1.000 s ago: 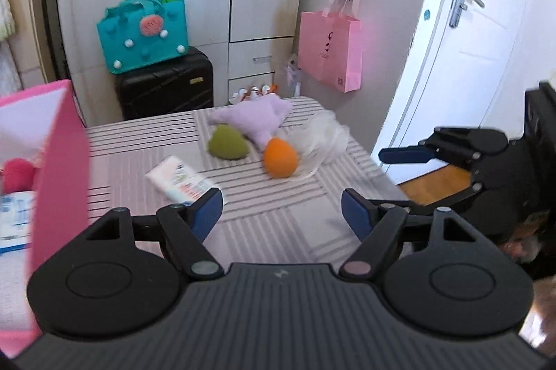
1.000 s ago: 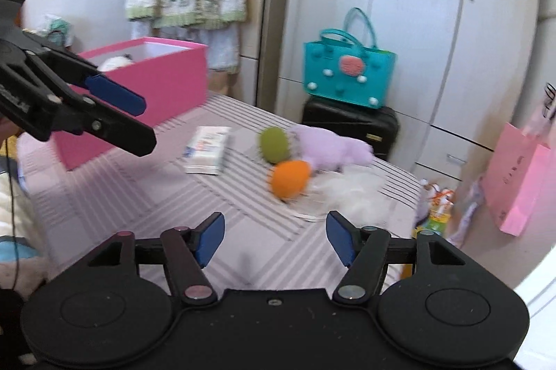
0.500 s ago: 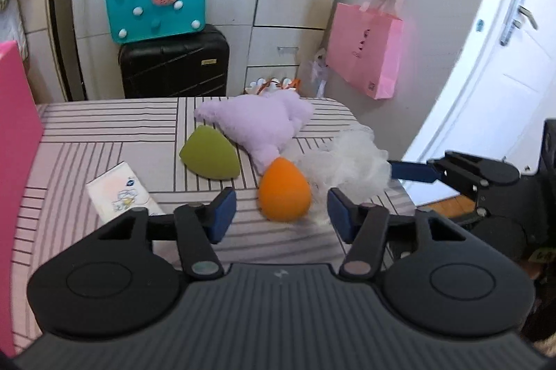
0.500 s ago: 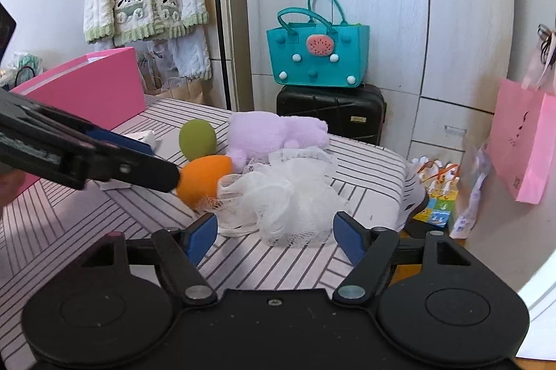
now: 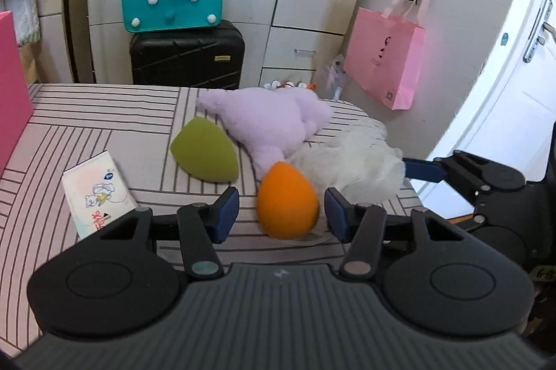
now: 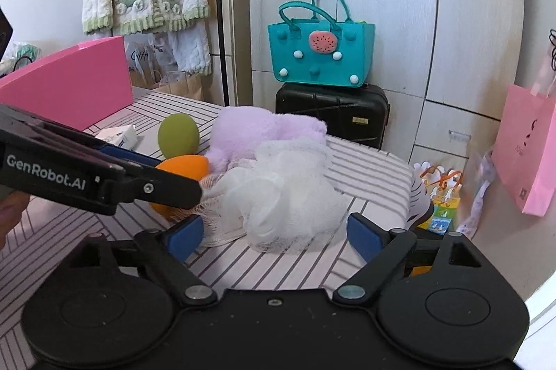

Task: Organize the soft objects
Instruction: 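Grasp the orange sponge with the left tool while the right tool grasps the white bath puff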

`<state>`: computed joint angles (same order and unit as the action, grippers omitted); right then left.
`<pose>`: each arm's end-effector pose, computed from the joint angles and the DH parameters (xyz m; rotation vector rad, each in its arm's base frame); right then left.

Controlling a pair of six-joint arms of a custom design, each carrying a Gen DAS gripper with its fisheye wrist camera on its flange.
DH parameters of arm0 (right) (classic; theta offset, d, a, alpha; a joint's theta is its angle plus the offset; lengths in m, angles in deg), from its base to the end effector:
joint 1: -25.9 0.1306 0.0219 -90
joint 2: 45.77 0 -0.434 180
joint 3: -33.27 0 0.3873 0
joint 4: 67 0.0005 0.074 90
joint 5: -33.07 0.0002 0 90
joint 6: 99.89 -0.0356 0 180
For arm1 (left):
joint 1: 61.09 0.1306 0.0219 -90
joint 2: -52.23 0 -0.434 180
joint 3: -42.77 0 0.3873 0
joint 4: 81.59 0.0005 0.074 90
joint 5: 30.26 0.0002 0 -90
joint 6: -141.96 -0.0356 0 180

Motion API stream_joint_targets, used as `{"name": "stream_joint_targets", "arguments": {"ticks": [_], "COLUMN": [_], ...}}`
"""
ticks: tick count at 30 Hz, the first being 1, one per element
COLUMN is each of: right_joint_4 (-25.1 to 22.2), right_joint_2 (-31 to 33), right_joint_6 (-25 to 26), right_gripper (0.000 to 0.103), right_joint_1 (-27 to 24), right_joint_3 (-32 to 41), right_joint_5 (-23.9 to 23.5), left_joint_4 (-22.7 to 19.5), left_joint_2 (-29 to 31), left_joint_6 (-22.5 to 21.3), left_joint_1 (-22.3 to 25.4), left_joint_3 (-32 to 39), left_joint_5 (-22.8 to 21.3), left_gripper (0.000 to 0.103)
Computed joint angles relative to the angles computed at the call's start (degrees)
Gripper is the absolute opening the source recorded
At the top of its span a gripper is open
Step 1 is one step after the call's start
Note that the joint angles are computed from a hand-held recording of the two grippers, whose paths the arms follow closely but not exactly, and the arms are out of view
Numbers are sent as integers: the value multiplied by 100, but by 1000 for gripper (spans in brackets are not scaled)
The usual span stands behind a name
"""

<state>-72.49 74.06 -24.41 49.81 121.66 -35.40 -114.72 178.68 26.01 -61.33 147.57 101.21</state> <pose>0.6031 0.2526 0.2406 0.0275 2.1639 -0.0327 0.6975 -0.0270 0.2544 0.7930 2.1851 -0.6888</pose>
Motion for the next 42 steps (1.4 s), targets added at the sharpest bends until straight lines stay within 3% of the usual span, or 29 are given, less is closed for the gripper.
{"name": "stream_joint_targets", "arguments": {"ticks": [3,8,10,12,16,17,24,38,40,42], "right_joint_4": [4,9,92,113,136,129,-24,-324,-468,-667], "right_joint_2": [-11,31,28,-4,-127,-157,-315,-523,-550,-574], "right_joint_6": [143,83,22,-83,-462,-534,-845,-1243,-1245,-1257], "right_gripper": [92,89,65,55,41,40,30,16,15,13], "right_joint_1": [-51,-144,-159,-153,-119,-97,137,445,514,584], "right_joint_3": [18,74,36,-11,-158,-192,-323,-384,-345,-278], "right_joint_5": [-94,-388,-458,-469,-435,-387,240,461,498,519], "left_joint_4": [-262,-356,-502,-717,-592,-600,-806,-1489,-1800,-2377], "left_joint_2": [95,150,170,225,219,223,182,12,34,114], "left_joint_6": [33,120,81,57,180,150,-26,-667,-860,-1226], "left_joint_1": [41,54,45,44,77,86,182,447,482,520], "left_joint_3": [164,240,289,386,331,331,305,279,368,576], "left_joint_5": [228,286,260,247,361,381,504,780,769,735], "left_gripper": [37,37,40,43,41,37,36,35,35,35]}}
